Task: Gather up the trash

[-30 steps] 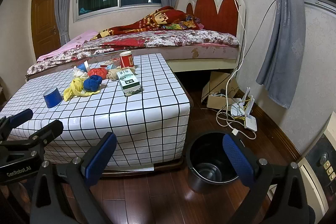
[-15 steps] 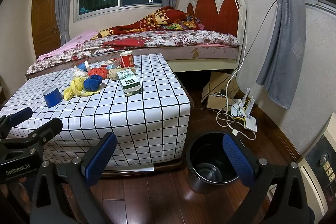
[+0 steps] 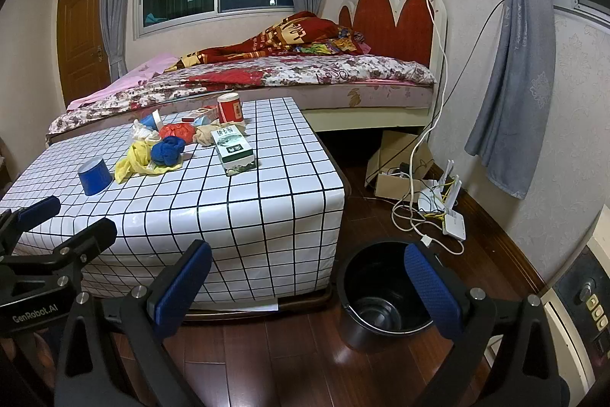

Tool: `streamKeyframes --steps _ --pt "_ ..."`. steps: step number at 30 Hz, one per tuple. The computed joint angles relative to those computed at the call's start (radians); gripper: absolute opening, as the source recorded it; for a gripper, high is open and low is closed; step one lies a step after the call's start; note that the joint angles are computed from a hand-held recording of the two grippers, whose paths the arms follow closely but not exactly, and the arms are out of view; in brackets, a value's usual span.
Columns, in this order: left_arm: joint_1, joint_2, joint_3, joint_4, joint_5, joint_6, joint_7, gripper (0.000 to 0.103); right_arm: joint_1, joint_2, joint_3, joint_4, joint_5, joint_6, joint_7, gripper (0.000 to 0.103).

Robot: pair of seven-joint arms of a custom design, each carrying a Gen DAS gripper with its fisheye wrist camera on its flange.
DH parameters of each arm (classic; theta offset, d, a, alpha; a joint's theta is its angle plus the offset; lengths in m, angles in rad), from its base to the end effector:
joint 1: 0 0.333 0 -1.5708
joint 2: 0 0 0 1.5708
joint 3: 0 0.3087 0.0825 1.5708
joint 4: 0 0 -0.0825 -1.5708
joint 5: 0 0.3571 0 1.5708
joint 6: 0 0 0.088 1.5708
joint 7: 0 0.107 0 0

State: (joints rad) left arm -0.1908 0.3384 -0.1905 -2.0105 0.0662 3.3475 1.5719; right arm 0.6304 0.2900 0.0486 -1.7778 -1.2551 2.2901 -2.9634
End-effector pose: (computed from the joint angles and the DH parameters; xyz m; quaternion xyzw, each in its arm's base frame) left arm 0.5862 -0.2294 0.4246 -0.4806 0.7325 -0.4076 0.2575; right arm 0.5111 0.3815 0.4361 -0.5238 0.7002 -0.3952 0.2815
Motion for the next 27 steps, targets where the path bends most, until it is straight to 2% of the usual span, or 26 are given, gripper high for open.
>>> streamKeyframes --steps 5,10,15,19,22,25,26,27 --pt "-0.015 -0.002 0.016 -0.003 -0.004 0.008 0.000 0.102 0.000 -0.001 0.000 0.000 0.000 0.001 -0.001 0.102" --pt "0.024 0.000 -0.023 0.000 0.009 0.006 -0.008 0.102 0.000 0.002 0.000 0.003 0.001 0.002 -0.003 0.102" --pt "0.012 0.002 -0.008 0.003 0.008 -0.003 -0.009 0.102 0.001 0.006 -0.002 0.004 0.000 0.005 -0.001 0.102" --pt "0.034 0.009 -0.030 0.007 0.014 -0.008 -0.011 0.102 0.002 0.012 -0.004 0.006 -0.003 0.012 0.002 0.102" --pt "-0.004 0.015 0.015 0.017 0.004 -0.013 -0.009 0.102 0.002 0.021 -0.008 0.011 -0.011 0.027 0.003 0.102" --pt "0.044 0.031 -0.025 0.041 0.013 -0.035 -0.006 0.102 -0.009 0.038 -0.017 0.029 -0.019 0.067 -0.008 0.102" --pt "0.034 0.036 -0.011 0.049 0.010 -0.039 -0.006 0.102 -0.013 0.046 -0.020 0.039 -0.016 0.083 -0.016 0.102" --pt "-0.004 0.045 0.038 0.062 -0.001 -0.035 -0.011 0.102 -0.020 0.055 -0.025 0.052 -0.017 0.112 -0.025 0.102"
